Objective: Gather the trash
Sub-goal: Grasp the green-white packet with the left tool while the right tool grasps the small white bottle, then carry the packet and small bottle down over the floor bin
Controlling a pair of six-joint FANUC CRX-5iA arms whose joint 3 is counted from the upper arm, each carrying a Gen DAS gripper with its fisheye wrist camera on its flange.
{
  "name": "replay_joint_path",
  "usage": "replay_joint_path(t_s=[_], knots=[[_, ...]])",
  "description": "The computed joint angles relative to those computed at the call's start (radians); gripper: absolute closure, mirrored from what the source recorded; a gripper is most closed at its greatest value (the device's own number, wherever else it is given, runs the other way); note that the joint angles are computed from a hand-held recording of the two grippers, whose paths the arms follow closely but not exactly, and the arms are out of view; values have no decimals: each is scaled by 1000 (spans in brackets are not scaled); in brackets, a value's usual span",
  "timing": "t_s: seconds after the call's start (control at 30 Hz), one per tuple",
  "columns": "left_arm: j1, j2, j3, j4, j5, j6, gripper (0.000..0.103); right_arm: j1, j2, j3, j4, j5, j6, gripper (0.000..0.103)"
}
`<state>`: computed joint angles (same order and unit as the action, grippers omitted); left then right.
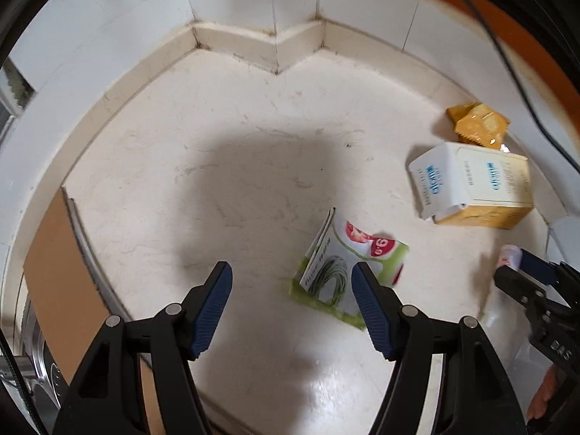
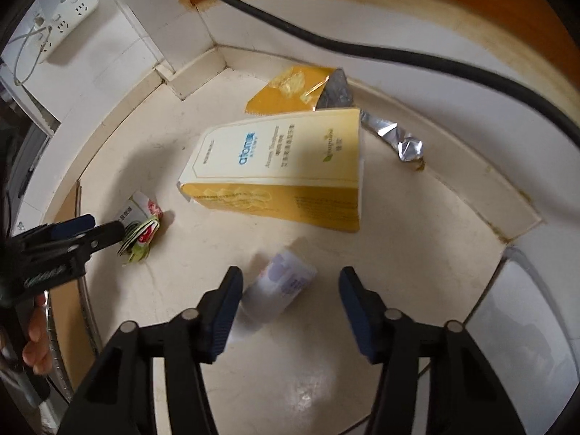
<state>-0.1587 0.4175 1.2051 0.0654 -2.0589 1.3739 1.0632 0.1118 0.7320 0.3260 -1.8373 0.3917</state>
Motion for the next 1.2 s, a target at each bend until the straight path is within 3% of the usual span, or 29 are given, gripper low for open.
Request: replay_joint_path(t_s=[0.1, 0.23, 0.27, 0.33, 0.37, 0.57, 0.77, 0.97, 1.2], knots=[[-8, 4, -20, 7, 5, 4, 42, 8, -19, -27, 5, 9, 8, 60], [-15, -27, -90, 42, 49, -5, 71, 16, -62, -79, 7, 39, -3, 62], [-23, -41, -107, 30, 66, -11, 74, 18, -77, -96, 6, 51, -13, 63], [-44, -74, -144, -7, 102, -28, 95, 18, -90, -111, 3, 64, -26, 65], [-44, -96, -176, 0, 126, -25, 98, 23, -103, -127, 6, 73, -35, 68], [-47, -200, -300, 20, 195, -10, 102, 77, -171, -212, 30, 115, -118, 76], [5, -306, -388, 113, 201, -32, 102, 204, -222, -253, 111, 72, -261, 77], [63, -397, -384, 230, 115, -79, 102, 401, -236, -235, 241, -18, -435, 78], [183, -478, -315, 438, -52, -121, 102, 671, -154, -110, 426, -172, -627, 78]])
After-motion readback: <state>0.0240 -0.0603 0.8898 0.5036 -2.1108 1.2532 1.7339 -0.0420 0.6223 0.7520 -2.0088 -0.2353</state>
